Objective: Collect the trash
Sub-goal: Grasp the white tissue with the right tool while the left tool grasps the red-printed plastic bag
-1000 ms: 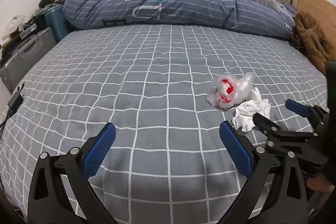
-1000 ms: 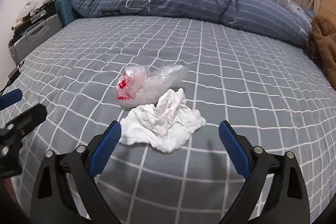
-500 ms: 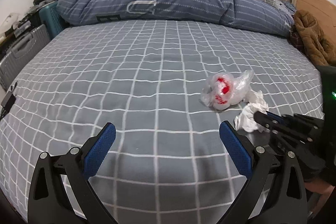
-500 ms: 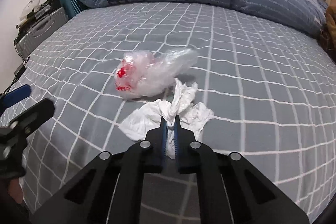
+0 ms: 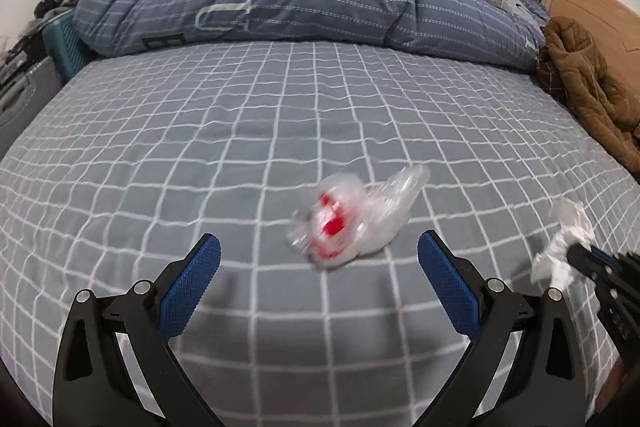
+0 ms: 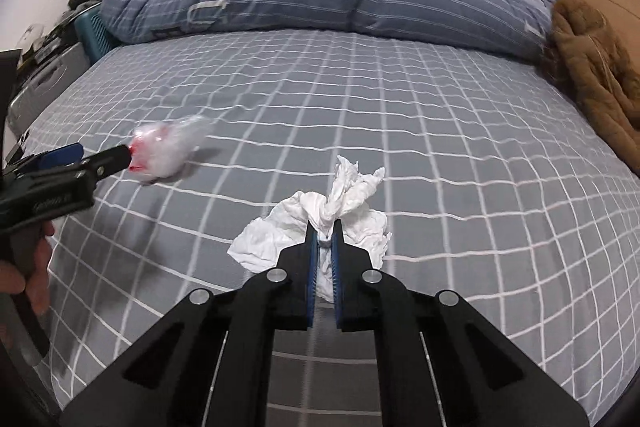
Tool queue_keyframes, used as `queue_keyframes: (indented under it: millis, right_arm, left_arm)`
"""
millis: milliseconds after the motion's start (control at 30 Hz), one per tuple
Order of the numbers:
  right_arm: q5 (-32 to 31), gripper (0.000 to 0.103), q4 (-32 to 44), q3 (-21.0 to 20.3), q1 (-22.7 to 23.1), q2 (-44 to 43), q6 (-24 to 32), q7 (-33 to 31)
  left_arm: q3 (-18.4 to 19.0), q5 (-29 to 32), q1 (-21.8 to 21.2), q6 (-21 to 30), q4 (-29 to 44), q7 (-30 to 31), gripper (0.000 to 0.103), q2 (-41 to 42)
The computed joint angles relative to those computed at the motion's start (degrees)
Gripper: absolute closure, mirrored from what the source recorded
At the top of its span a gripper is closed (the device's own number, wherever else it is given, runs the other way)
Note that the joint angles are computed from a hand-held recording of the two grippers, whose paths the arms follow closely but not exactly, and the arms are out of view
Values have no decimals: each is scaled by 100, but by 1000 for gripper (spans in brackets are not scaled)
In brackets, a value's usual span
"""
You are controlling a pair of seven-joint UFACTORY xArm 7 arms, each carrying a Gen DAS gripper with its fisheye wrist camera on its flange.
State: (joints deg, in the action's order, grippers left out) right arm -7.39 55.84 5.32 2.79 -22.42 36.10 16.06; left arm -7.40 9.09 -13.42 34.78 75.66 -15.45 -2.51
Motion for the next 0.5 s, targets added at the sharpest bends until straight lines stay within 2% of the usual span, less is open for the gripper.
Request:
queue_keyframes:
  millis: [233,333,500]
  right_arm:
    - [113,97,-40,-123,-24,-14,15,-181]
    - [203,97,-27,-145,-4,-7,8,-223]
    - [228,97,-48,-123,13,-15,-15,-277]
  left_arm:
    - [-13,427,-165,63,513,-307,9,581]
    - [16,299,-215,79,646,-247,17,737]
    - [32,84,-274,126,794,-27,37,942]
